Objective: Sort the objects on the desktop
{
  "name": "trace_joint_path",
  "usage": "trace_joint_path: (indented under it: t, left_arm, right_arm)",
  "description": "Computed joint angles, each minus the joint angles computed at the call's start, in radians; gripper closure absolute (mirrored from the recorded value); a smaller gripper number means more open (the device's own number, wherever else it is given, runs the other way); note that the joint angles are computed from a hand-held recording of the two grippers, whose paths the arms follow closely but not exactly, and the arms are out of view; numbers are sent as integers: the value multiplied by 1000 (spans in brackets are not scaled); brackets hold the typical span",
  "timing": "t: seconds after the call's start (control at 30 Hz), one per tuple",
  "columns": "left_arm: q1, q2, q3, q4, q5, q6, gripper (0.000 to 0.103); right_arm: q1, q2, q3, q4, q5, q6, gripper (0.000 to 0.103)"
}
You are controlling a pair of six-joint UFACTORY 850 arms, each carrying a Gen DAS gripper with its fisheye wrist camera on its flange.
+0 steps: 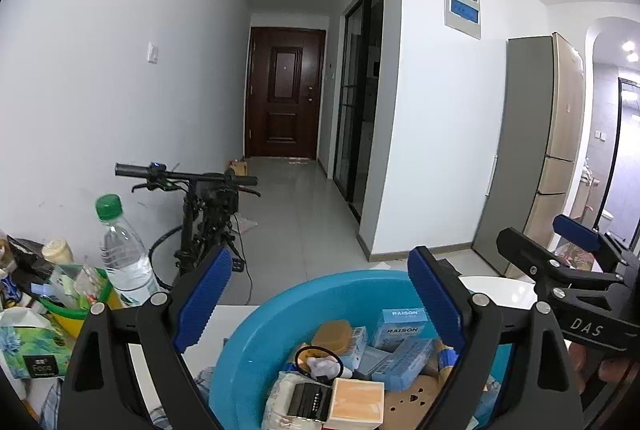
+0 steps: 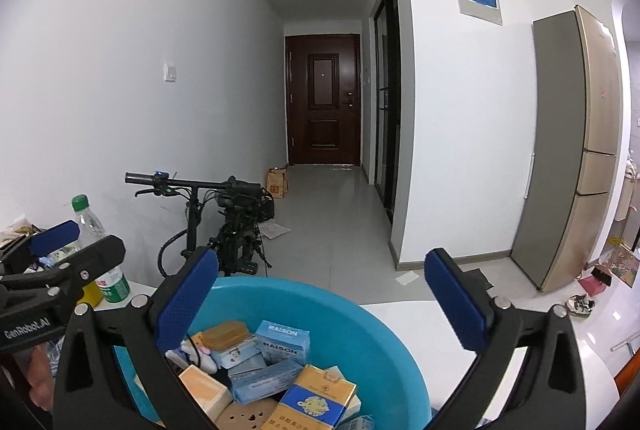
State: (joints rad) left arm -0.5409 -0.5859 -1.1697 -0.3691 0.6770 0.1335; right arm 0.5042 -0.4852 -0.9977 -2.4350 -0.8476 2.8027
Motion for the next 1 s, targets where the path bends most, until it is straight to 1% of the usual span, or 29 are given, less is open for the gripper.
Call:
trace_joint_path:
  t: [0.1, 0.13, 0.17, 0.23, 0.3, 0.47, 0.6, 0.7, 0.77, 0.83, 1.0]
  left_arm:
    - [-3, 24, 36, -20, 18, 25, 11]
    - [-1, 35, 48, -22, 13, 23, 11]
    - [2, 42, 55, -12, 3, 11, 11]
    - [14, 68, 83, 53, -15, -59, 11]
    - [15, 93, 110, 69, -11, -82, 11]
    - [-8, 143, 171, 8, 28, -18, 11]
    - [-22, 189, 223, 17, 41, -28, 11]
    - [-38, 229, 268, -5, 49, -11, 11]
    - [-48, 258, 297, -39, 37, -12, 11]
    - [-51, 289, 337, -7, 29, -58, 11]
    - [-89, 362, 441, -53, 72, -32, 11]
  right_arm:
    - [11, 7, 6, 25, -7, -32, 0]
    - [16, 10, 10, 28, -15, -38, 0]
    - [19, 13, 14, 27, -21, -40, 0]
    - [26, 20, 20, 24, -26, -37, 0]
    - [33, 30, 29, 14, -21, -29, 0]
    - [62, 66, 60, 44, -27, -67, 0]
    - [90, 103, 92, 69, -36, -92, 0]
    - [114, 132, 121, 81, -48, -96, 0]
    - [133, 150, 139, 98, -56, -102, 0]
    - [152, 167, 160, 106, -61, -93, 0]
    - [209, 217, 230, 142, -77, -69, 0]
